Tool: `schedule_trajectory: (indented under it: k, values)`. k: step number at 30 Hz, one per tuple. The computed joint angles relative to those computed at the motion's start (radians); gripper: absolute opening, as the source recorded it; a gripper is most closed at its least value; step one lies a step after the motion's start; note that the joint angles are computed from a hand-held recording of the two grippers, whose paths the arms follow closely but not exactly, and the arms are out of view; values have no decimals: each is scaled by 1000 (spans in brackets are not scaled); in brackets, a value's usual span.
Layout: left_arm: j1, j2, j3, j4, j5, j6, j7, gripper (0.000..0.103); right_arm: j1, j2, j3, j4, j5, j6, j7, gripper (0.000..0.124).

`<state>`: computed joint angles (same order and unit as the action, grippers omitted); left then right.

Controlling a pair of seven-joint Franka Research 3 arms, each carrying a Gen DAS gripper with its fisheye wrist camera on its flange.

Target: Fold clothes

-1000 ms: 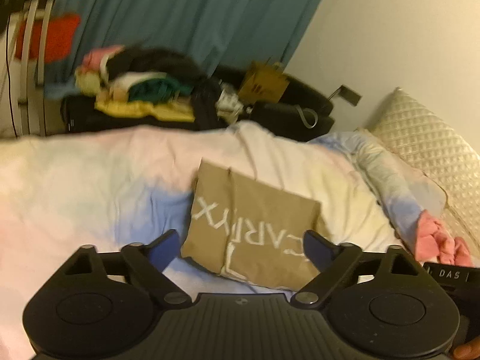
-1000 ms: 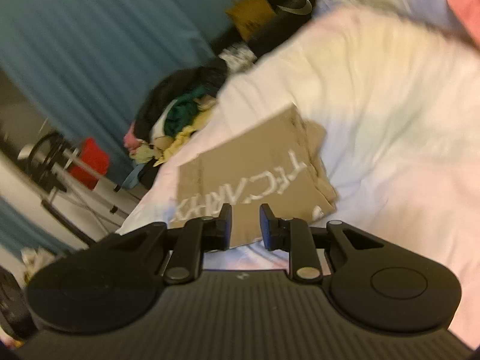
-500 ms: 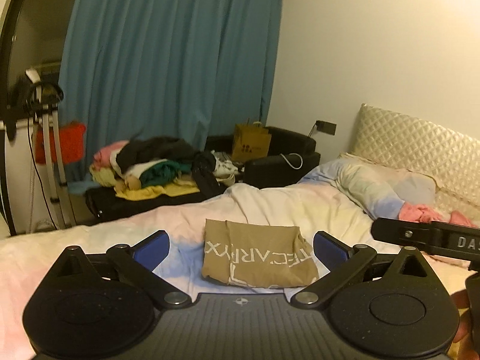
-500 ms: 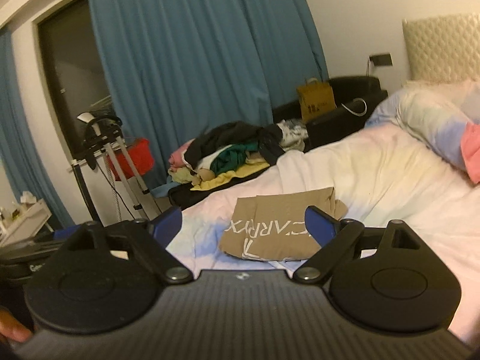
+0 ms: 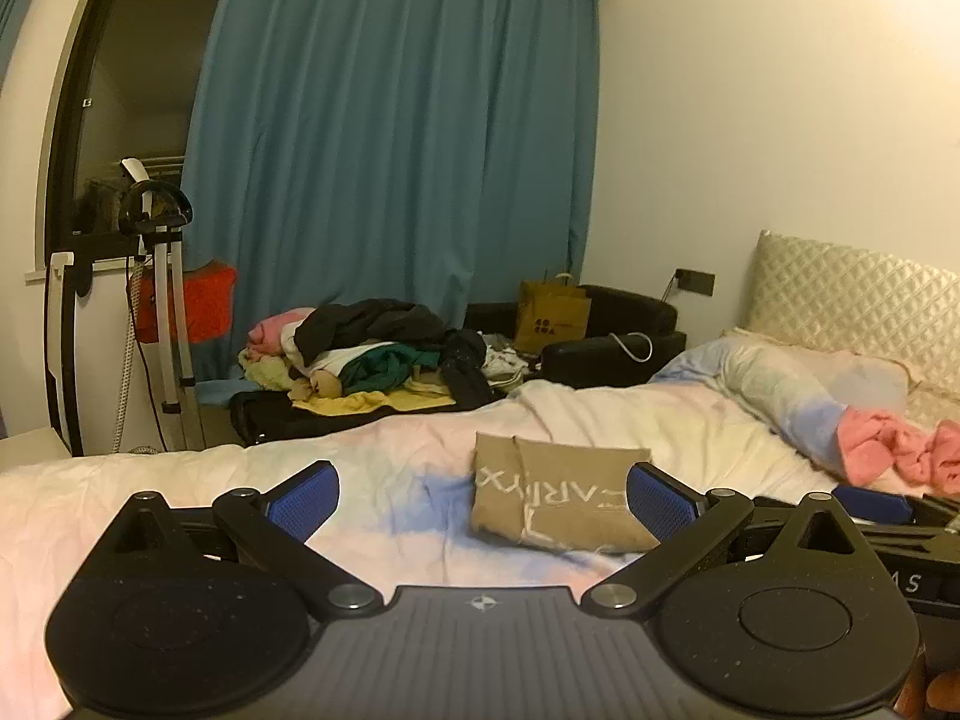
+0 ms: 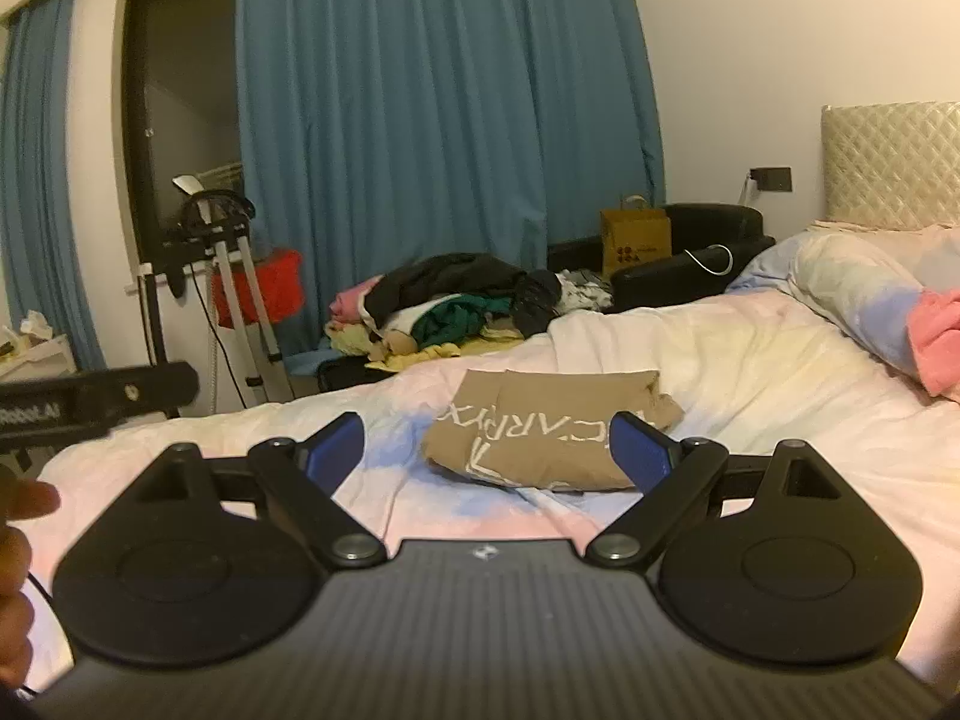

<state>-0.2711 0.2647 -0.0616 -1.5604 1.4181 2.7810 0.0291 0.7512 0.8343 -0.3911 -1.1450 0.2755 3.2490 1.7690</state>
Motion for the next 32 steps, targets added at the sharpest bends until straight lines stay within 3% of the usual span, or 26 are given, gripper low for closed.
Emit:
schedule_trajectory:
  k: [5, 13, 24, 32]
  values:
    - [8, 16, 8, -15, 1, 18, -55, 103, 14, 66, -35, 47, 19, 17, 8, 90]
    - [18, 11, 18, -43, -42, 15, -63, 103, -23, 38, 43, 14, 16, 27, -38, 90]
    - [15, -2, 9, -56, -36, -16, -61, 103, 42, 43, -55, -7, 64, 13, -21, 90]
    - [11, -9, -1, -62, -25, -31, -70, 103, 55, 35, -72, -23, 50, 9, 3, 90]
